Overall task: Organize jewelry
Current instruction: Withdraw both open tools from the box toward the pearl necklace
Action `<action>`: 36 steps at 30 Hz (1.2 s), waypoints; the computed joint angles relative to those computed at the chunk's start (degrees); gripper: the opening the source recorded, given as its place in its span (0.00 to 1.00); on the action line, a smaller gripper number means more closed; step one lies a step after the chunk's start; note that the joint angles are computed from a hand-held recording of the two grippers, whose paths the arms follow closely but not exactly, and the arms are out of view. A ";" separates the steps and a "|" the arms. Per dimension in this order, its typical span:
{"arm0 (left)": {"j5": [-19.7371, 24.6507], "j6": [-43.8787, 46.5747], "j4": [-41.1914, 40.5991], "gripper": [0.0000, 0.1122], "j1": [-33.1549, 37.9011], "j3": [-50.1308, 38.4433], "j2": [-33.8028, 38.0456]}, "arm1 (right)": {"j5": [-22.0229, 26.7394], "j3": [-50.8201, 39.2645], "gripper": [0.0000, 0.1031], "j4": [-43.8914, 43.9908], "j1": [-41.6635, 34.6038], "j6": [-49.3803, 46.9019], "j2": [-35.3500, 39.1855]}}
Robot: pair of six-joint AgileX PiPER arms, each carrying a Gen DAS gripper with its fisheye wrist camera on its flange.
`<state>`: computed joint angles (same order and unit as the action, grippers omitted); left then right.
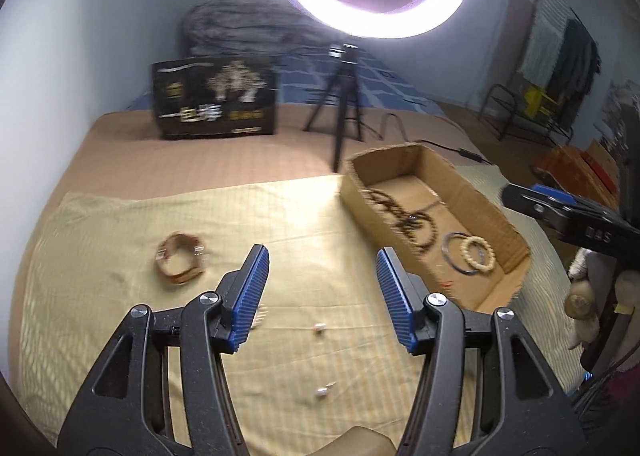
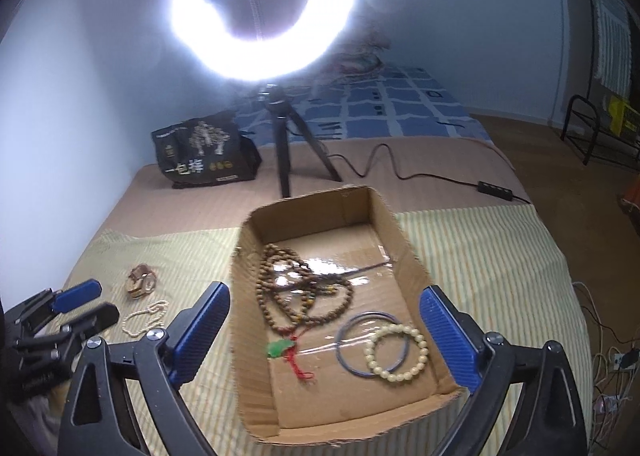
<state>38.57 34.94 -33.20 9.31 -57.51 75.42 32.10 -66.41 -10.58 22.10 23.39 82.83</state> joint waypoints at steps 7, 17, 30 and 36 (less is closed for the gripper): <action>3.78 7.93 -4.97 0.51 11.29 0.58 1.16 | -1.04 -1.05 0.94 -3.10 7.00 1.56 1.68; 5.91 17.66 -8.82 0.57 19.07 2.19 6.42 | -1.00 -2.82 0.92 -1.80 13.68 -0.86 6.96; -0.39 25.24 -6.08 0.57 14.01 5.38 11.64 | 1.20 -6.93 0.60 10.60 15.46 -14.16 16.98; -5.15 25.37 -3.74 0.57 10.77 6.13 14.26 | 2.73 -8.93 0.53 12.26 16.10 -16.73 20.41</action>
